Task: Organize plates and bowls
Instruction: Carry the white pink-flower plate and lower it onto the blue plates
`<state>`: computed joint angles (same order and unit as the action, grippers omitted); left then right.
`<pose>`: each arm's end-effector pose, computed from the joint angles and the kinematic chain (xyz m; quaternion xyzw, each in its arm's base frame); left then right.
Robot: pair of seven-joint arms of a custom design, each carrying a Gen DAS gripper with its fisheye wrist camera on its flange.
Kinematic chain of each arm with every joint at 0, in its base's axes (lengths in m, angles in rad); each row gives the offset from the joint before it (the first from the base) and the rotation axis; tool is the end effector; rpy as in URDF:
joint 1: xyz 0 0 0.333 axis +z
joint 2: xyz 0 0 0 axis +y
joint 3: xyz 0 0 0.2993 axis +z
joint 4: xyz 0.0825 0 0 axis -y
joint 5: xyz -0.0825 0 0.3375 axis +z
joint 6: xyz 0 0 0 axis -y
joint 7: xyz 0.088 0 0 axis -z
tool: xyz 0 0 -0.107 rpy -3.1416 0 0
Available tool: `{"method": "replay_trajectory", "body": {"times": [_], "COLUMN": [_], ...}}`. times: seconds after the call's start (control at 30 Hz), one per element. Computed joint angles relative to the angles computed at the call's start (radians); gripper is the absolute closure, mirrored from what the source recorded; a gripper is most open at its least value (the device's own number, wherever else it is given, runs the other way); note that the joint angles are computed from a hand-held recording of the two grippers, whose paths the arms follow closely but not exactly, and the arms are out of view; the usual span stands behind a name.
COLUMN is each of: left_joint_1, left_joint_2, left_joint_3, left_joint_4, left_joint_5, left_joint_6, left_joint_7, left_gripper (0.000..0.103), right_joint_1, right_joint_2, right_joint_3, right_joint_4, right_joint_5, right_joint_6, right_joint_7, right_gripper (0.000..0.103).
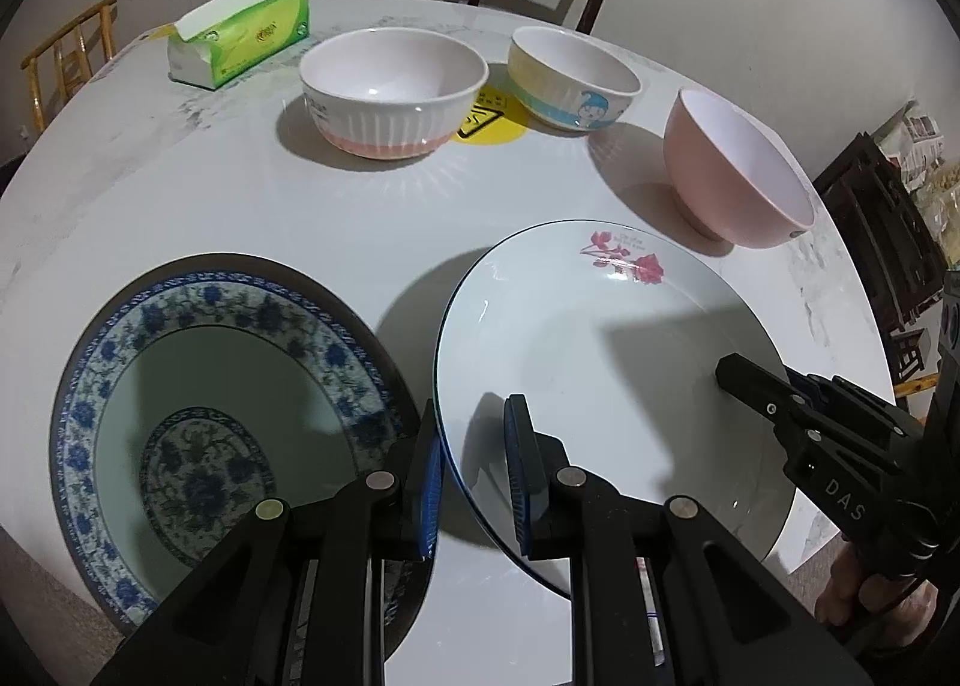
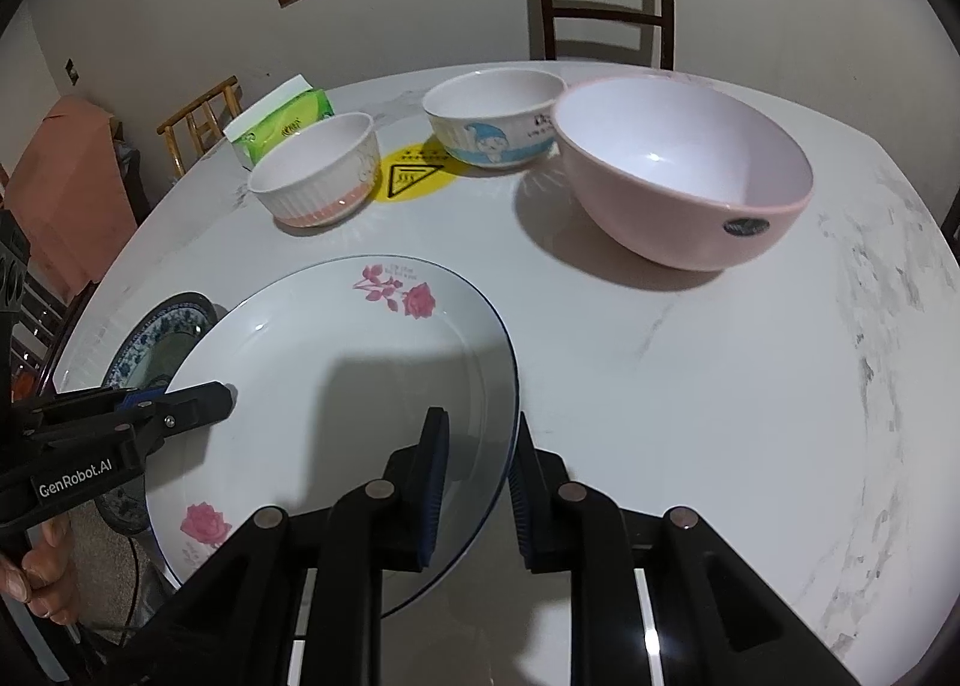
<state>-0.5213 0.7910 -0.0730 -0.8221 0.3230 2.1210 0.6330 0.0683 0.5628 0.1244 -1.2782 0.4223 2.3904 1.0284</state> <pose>0.6348 -0.3816 0.5046 -0.7669 0.5769 -0.2457 0.1365 0.6979 0.1155 0.4893 -0.8017 0.4938 -0.0980 0.3224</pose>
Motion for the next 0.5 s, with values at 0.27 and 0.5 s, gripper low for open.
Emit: {"method": "replay_trajectory", "body": {"times": [0.27,0.5], "left_joint_1": [0.019,0.050], "left_joint_2": [-0.178,-0.321], "left_joint_3": [0.001,-0.009], "left_joint_4": [-0.273,-0.481], "left_joint_5": [0.052,0.116], "left_joint_6": [0.101,0.162], "left_joint_7": [-0.082,-0.172], "left_gripper": [0.087,0.087], "right_joint_1": [0.015,0.051], "right_joint_2": [-0.039,-0.056], "right_joint_3": [0.017,0.030], "right_joint_4": [-0.037,-0.044], "right_joint_5": [0.019,0.028], "right_joint_6": [0.022,0.030], "right_joint_7": [-0.031,-0.045], "right_gripper": [0.084,0.084]}}
